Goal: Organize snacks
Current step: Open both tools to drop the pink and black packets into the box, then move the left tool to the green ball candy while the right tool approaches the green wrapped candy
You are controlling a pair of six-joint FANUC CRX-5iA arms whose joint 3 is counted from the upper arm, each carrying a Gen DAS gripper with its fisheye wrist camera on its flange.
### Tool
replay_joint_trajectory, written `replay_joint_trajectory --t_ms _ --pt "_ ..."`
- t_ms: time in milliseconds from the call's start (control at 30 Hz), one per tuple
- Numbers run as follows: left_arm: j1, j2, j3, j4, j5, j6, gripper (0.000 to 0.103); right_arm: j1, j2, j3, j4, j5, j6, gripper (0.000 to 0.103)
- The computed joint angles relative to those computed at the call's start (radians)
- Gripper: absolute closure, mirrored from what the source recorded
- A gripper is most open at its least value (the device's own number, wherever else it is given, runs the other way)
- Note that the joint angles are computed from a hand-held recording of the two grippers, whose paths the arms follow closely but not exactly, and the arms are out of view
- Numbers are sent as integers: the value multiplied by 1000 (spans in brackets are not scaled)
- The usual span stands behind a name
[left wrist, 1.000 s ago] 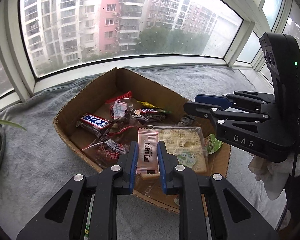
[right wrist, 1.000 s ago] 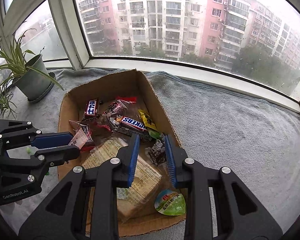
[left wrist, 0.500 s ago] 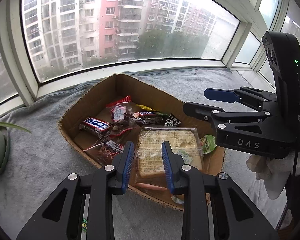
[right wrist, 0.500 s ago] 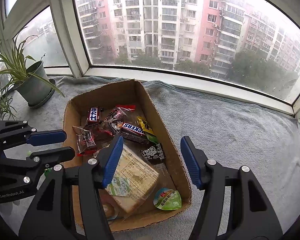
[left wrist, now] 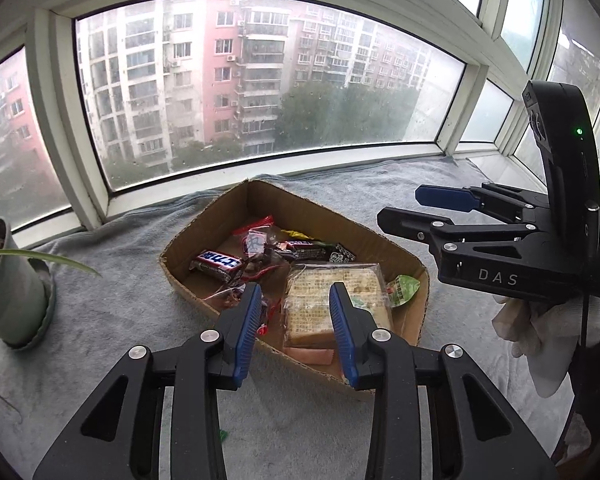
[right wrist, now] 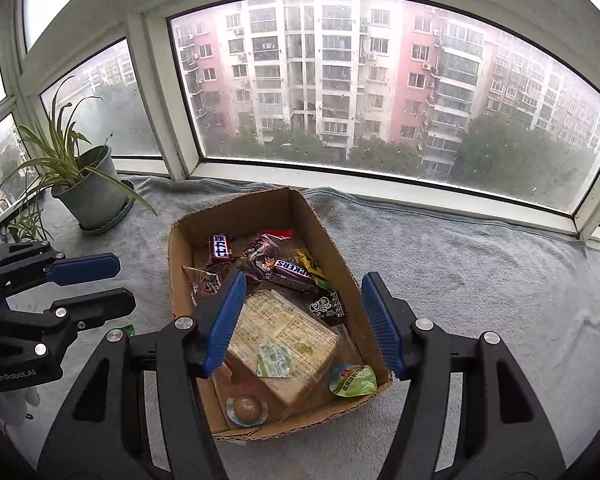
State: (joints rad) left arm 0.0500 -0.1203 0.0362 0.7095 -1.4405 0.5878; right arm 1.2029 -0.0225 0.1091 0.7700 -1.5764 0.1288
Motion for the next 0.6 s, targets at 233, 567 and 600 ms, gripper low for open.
replay_joint_trajectory --t_ms 233,567,600 --pt "78 -34 -14 36 -24 -46 69 70 31 48 61 -18 -16 40" --pt "258 -84 -62 105 -86 -116 62 166 79 83 123 12 -80 40" --pt "283 -84 -64 107 -96 -120 62 174 85 85 127 13 -88 40"
